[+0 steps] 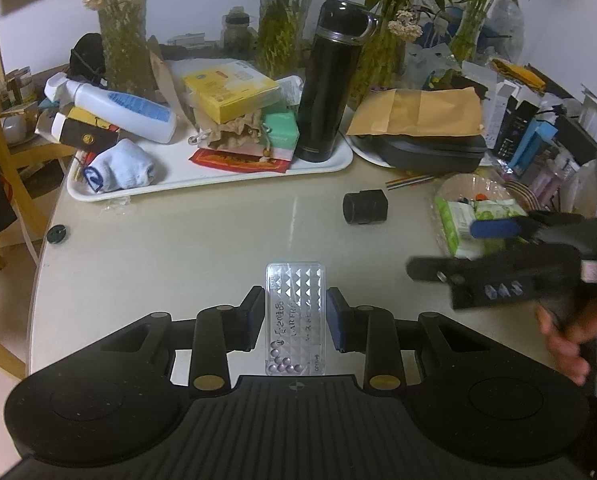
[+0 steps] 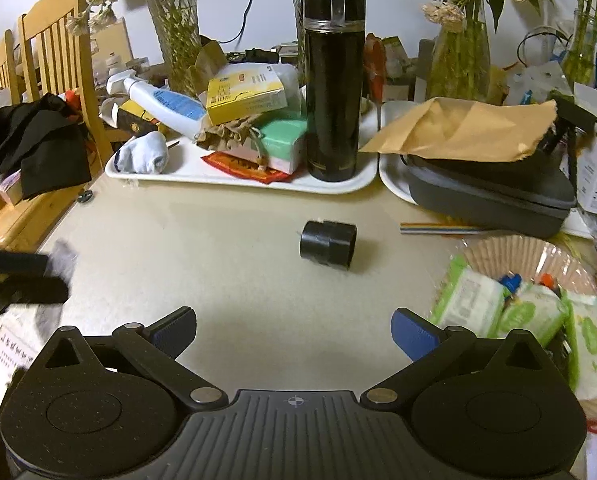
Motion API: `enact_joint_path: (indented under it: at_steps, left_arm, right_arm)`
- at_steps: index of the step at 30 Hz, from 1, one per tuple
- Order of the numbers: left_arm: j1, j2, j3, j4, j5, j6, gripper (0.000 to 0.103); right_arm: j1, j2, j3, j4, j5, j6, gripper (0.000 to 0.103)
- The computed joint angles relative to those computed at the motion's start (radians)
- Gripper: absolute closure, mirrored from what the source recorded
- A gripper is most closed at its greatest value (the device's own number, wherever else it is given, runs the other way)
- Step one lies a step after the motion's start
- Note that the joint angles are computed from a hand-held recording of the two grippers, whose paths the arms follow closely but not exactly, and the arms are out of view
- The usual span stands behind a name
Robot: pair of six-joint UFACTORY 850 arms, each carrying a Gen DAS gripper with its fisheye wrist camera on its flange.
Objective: Organize rigid objects
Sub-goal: 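Lift the clear tray with the left tool while the right tool moves to the black coupling, then close the right tool on the black cylindrical coupling while the left tool holds the tray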
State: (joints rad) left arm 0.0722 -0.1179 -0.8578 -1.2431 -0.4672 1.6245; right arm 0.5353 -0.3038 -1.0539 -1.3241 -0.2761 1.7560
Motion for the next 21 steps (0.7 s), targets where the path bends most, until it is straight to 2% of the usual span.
enact_joint_path:
  at_steps: [5, 8, 10, 21]
  left_arm:
    - [0.022, 0.005, 0.005, 0.009, -0.015, -0.012, 0.07]
    - [0.032, 0.006, 0.008, 0.02, -0.026, -0.031, 0.07]
    - [0.038, 0.009, 0.013, 0.017, -0.035, -0.028, 0.07]
    - [0.06, 0.017, 0.035, -0.021, -0.045, 0.04, 0.07]
  right_arm:
    - [-0.013, -0.058, -0.046, -0.064, -0.018, 0.078, 0.001]
    - [-0.022, -0.092, -0.075, -0.084, -0.029, 0.106, 0.007]
    - [-0.028, -0.115, -0.096, -0.089, -0.032, 0.107, 0.007]
    - [-0.051, -0.252, -0.241, 0.027, -0.07, -0.089, 0.016]
